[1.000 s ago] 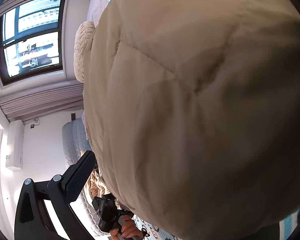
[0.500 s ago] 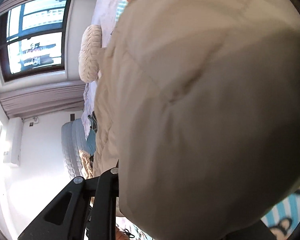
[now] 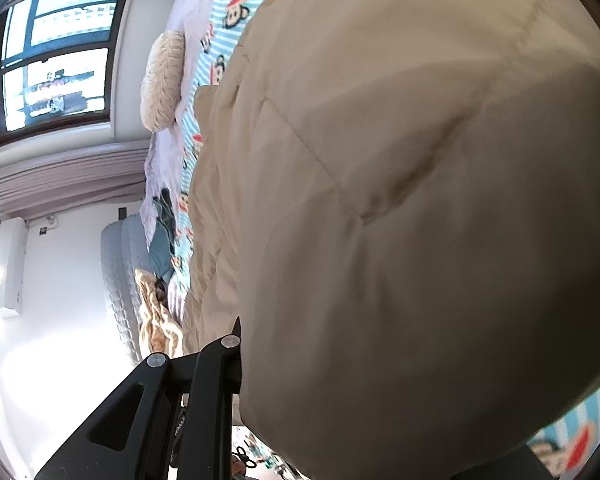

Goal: Fold large clothes

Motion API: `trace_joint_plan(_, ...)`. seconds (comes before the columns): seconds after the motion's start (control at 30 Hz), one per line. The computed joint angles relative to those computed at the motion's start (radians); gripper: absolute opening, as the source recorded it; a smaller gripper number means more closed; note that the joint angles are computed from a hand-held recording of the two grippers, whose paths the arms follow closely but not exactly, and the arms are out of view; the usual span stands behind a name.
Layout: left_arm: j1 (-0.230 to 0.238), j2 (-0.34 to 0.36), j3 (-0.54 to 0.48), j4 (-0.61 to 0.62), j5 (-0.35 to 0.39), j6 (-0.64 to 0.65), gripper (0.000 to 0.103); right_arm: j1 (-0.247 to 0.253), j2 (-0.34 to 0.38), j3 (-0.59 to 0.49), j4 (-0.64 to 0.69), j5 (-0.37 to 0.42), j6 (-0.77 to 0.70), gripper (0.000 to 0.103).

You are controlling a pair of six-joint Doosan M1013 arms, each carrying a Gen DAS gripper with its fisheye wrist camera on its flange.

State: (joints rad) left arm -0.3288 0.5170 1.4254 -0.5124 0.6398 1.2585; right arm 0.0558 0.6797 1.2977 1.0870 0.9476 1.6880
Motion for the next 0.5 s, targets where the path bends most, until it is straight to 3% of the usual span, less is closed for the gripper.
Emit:
trace_joint_plan(0.17,-0.028,-0.028,0.079,0.049,-0.008,-0.123,0.020,-0.007,-0.015,0.058,0.014,0.027,-0.017,0.026)
trace_joint_plan(0.3,-0.051,-0.027,0.090,0.164,-0.006,-0.257,0.021,-0.011,-0.006,0.038,-0.014,0.062,0.027,0.037)
trace_joint_plan(0.37,-0.059,-0.028,0.084,0.235,0.012,-0.339,0.028,-0.013,-0.003,0.019,-0.050,0.089,0.055,0.041)
trace_joint_plan(0.43,-0.070,-0.031,0.074,0.325,0.052,-0.425,0.046,-0.013,-0.013,0.013,-0.089,0.110,0.075,0.048)
trace_joint_plan(0.5,-0.080,-0.040,0.070,0.402,0.098,-0.488,0.049,-0.017,-0.025,0.023,-0.124,0.132,0.076,0.052)
